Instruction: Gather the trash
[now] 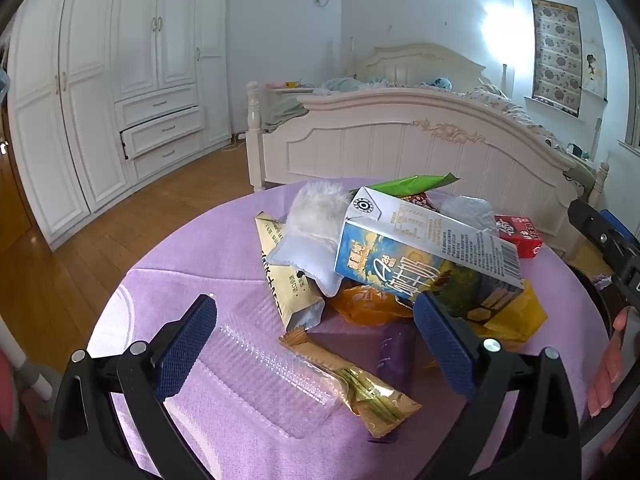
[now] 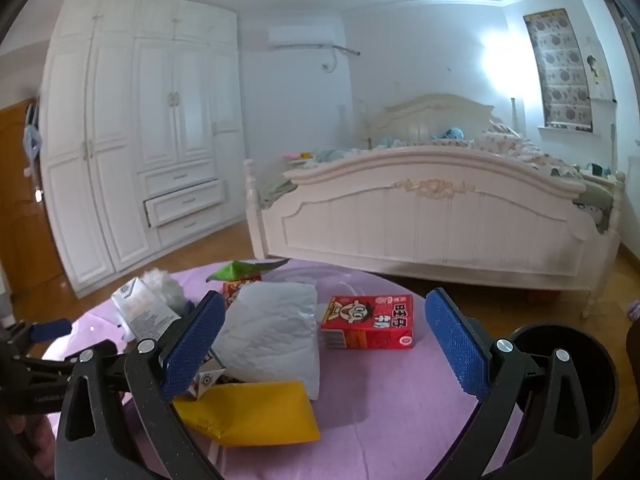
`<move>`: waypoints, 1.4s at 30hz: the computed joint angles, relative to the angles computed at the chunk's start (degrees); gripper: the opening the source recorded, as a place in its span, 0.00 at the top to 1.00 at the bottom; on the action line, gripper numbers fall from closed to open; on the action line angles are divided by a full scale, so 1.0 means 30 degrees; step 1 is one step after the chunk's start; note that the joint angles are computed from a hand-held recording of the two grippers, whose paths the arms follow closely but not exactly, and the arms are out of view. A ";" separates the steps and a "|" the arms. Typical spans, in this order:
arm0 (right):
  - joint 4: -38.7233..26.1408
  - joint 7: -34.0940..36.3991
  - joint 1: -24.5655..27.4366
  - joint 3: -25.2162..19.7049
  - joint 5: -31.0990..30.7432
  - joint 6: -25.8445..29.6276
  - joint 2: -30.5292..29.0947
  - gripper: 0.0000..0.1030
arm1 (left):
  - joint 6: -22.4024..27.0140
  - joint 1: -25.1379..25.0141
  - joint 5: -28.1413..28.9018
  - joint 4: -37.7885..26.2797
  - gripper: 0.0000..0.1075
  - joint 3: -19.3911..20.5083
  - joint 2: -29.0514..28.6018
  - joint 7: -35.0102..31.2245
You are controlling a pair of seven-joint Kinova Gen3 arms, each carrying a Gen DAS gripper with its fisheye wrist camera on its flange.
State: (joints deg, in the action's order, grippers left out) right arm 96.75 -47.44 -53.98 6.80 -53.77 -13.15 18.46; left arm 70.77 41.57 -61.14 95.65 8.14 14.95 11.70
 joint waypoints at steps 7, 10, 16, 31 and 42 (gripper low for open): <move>-0.0075 -0.0626 0.0169 0.0029 0.0474 0.0215 0.0101 0.04 | 0.0071 0.0095 -0.0076 0.0038 0.09 0.0010 0.0064 0.0185; -0.0103 -0.0647 -0.0014 0.0274 0.0648 0.0276 0.0150 0.04 | 0.0043 0.0086 -0.0048 0.0009 0.09 0.0011 0.0054 0.0197; -0.0124 -0.0866 -0.0267 0.0596 0.0899 0.0366 0.0188 0.04 | -0.0039 0.0169 -0.0142 0.0157 0.09 -0.0026 0.0109 0.0506; -0.0291 -0.2946 -0.0095 0.0789 0.2803 0.1265 0.0233 0.04 | -0.0193 -0.0092 0.0171 0.0049 0.09 -0.0035 0.0078 0.0133; -0.0442 -0.5970 0.0381 0.0500 0.6062 0.1994 0.0238 0.04 | -0.0388 -0.0231 0.0538 -0.0200 0.09 -0.0160 0.0128 -0.0213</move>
State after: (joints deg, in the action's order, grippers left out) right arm 95.43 -65.35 -52.84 8.30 -35.59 -7.17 19.17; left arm 69.61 40.88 -59.53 95.05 7.66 15.33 11.06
